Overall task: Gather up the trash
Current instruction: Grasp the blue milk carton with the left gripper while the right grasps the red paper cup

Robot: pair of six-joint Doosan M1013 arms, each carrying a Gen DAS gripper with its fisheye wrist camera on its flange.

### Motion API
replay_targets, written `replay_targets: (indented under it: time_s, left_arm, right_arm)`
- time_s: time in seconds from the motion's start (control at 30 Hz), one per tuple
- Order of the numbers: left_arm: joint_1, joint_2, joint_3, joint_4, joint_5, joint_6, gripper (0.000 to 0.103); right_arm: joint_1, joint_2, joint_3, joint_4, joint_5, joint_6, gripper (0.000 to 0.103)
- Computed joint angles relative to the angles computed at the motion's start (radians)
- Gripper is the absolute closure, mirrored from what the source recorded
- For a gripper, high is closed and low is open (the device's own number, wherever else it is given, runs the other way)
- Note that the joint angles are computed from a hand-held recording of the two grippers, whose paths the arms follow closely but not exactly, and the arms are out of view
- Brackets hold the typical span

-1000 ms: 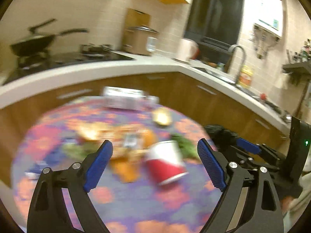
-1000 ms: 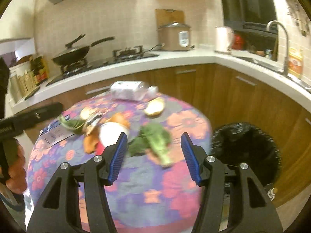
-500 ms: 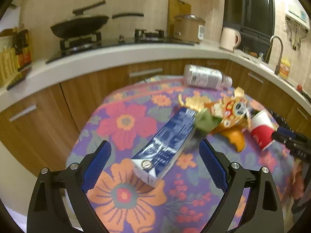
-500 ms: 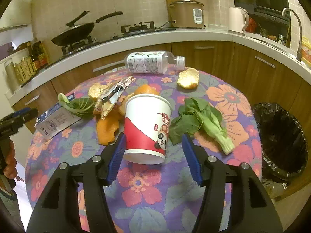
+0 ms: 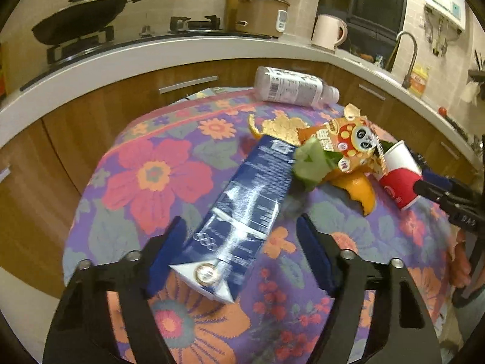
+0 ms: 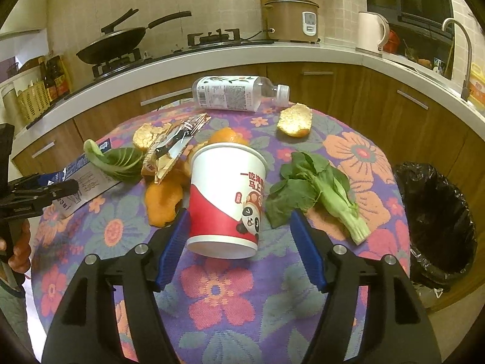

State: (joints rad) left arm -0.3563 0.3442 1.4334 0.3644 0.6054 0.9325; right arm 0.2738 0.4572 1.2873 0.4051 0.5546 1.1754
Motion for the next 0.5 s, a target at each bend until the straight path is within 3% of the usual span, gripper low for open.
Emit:
replay_targets:
  time_s: [0.17,0.3,0.47,0.5]
  left_arm:
    - [-0.007,0.009,-0.008,0.005,0.043,-0.036,0.067]
    - [-0.021,-0.001,0.009,0.066,0.041,-0.124,0.067]
    - [-0.031,-0.026,0.043,0.122,0.012,-0.231,0.068]
    - [-0.034,-0.033,0.051,0.141,0.002,-0.256,0.068]
  right_arm:
    - [-0.006,0.012,-0.024,0.094,0.053,-0.046,0.034]
    - [0.017,0.026,-0.051,-0.042,0.057,0.066,0.033]
    - [0.025,0.047,-0.084,-0.094,0.097,0.122,0.034]
    - [0.026,0.047,-0.085,-0.099,0.101,0.122,0.04]
